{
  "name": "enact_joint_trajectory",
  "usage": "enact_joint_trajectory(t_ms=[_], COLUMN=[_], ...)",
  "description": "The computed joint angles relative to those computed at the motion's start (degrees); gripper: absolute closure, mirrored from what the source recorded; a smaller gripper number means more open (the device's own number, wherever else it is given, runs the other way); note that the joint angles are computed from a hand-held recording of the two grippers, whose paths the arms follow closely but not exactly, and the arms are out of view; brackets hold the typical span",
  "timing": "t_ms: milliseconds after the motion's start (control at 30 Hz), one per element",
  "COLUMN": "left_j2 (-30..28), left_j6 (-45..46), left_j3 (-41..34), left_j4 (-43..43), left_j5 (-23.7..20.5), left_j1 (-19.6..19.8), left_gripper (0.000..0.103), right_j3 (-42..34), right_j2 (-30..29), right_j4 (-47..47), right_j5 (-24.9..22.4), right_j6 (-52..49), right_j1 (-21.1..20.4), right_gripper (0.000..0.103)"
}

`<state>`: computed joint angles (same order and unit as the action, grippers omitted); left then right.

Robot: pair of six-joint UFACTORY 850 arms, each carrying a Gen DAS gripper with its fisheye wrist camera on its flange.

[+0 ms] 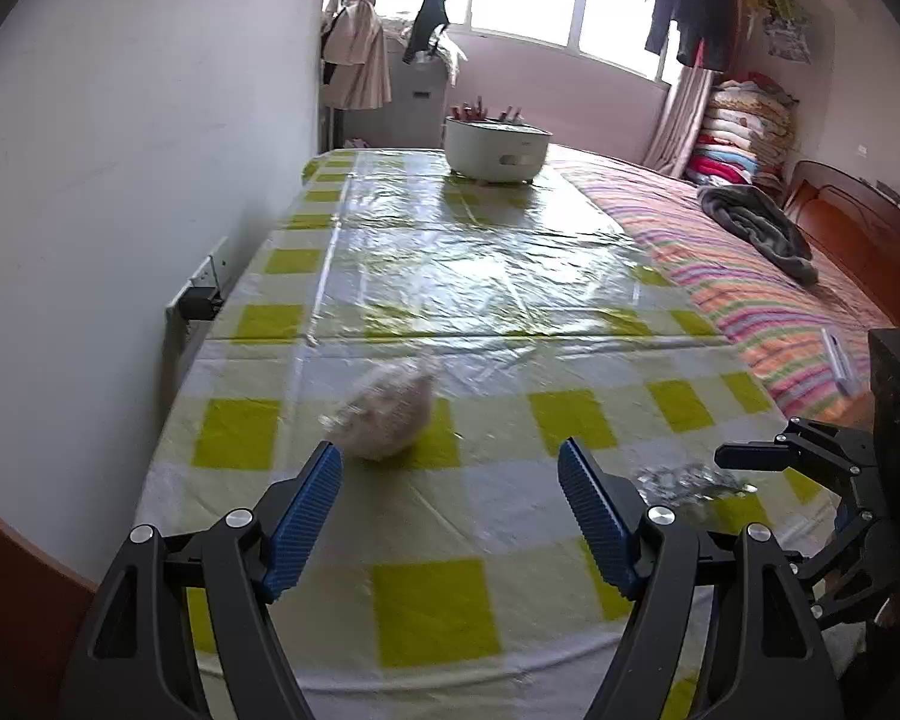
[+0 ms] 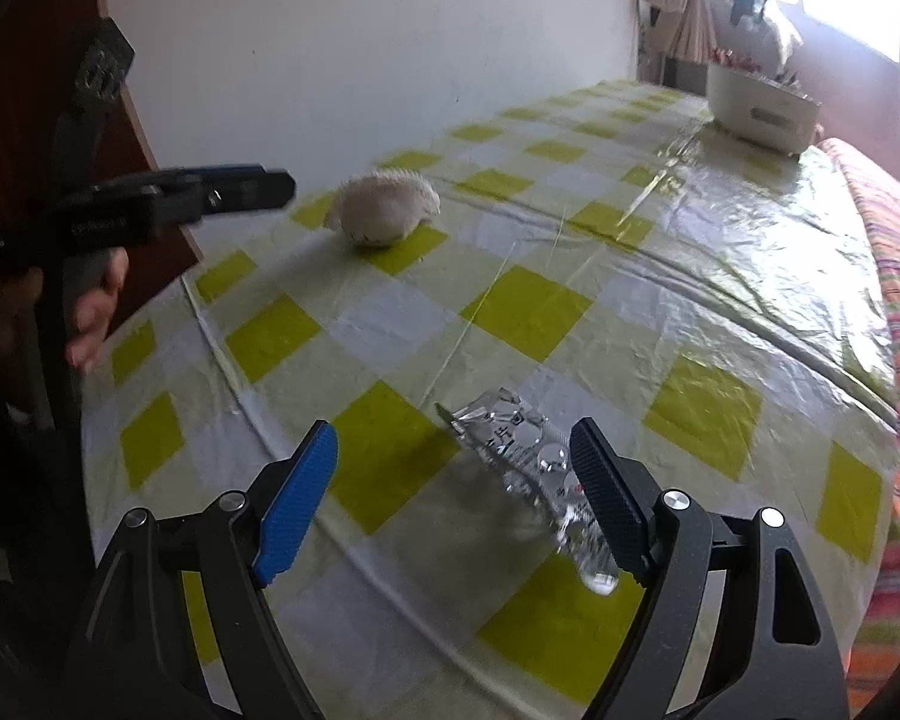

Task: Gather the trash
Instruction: 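Grasp the silver blister pack with the right tool while the left grasps the lace ball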

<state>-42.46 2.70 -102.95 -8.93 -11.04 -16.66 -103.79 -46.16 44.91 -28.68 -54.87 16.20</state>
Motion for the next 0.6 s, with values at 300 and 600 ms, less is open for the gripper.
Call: enact_joint_trajectory(t_ms=[300, 600], left_j2=[-4.48, -10.66], left_j6=[10.83, 5.99], left_j3=[-6.99, -16.44], left_j4=[-10.59, -5.07], left_j5=[-4.30, -9.64], left_j1=[1.78, 1.73], left_gripper=[0.031, 0.031], right_j3=[-9.53, -9.75], right_j2=[-6.66, -6.71], right_j4=[-8.41, -8.67], right_j5=[-8.24, -8.70], right_j6=[7.36, 6.37], right_j1=[-1.21, -1.44], right_gripper=[0.024, 0.026])
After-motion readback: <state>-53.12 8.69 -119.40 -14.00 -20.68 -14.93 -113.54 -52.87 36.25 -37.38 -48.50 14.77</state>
